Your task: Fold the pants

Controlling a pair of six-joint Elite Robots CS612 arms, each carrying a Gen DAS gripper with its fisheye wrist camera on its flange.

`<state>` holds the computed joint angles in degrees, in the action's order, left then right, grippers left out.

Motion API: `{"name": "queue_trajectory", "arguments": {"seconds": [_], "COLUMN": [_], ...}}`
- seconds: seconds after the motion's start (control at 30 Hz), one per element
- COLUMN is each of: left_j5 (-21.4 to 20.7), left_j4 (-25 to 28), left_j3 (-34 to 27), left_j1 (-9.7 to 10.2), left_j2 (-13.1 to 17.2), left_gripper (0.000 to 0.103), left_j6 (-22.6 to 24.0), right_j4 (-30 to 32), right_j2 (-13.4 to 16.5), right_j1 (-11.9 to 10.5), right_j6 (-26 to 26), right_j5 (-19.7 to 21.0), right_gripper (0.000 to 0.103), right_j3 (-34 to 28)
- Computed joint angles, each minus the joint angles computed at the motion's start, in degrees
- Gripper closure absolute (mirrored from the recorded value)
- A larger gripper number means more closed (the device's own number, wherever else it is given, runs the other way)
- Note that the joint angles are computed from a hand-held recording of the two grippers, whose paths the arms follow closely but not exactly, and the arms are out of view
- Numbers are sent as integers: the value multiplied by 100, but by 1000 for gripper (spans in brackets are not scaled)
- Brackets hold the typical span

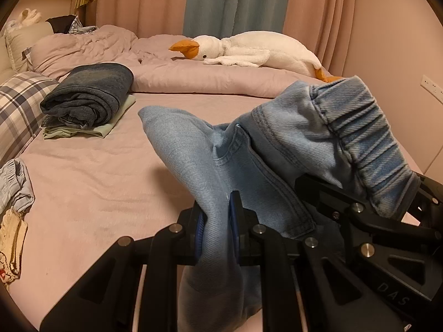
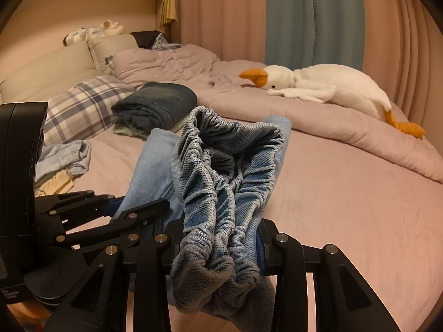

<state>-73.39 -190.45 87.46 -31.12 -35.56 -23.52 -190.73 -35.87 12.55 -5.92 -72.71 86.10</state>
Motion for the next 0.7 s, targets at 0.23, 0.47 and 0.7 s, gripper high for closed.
{"name": "queue_trajectory", "arguments": {"seconds": [0.23, 0.47, 0.7], "left_j5": [-5, -14, -13], "left_j4": [5, 3, -26], "left_j3": [-12, -75, -114], "left_j1": [5, 33, 58], "left_j2": [6, 45, 70], "left_gripper": [89, 89, 89], "left_j6": [4, 38, 97], "right_j4": [2, -6, -65], "right_j2": [4, 17, 47], "right_j1": [-4, -2, -3], "right_j6": [-12, -12, 13], "right_j5": [9, 6, -5], "right_gripper": [64, 64, 64], "right_j3": [-8, -27, -41]}}
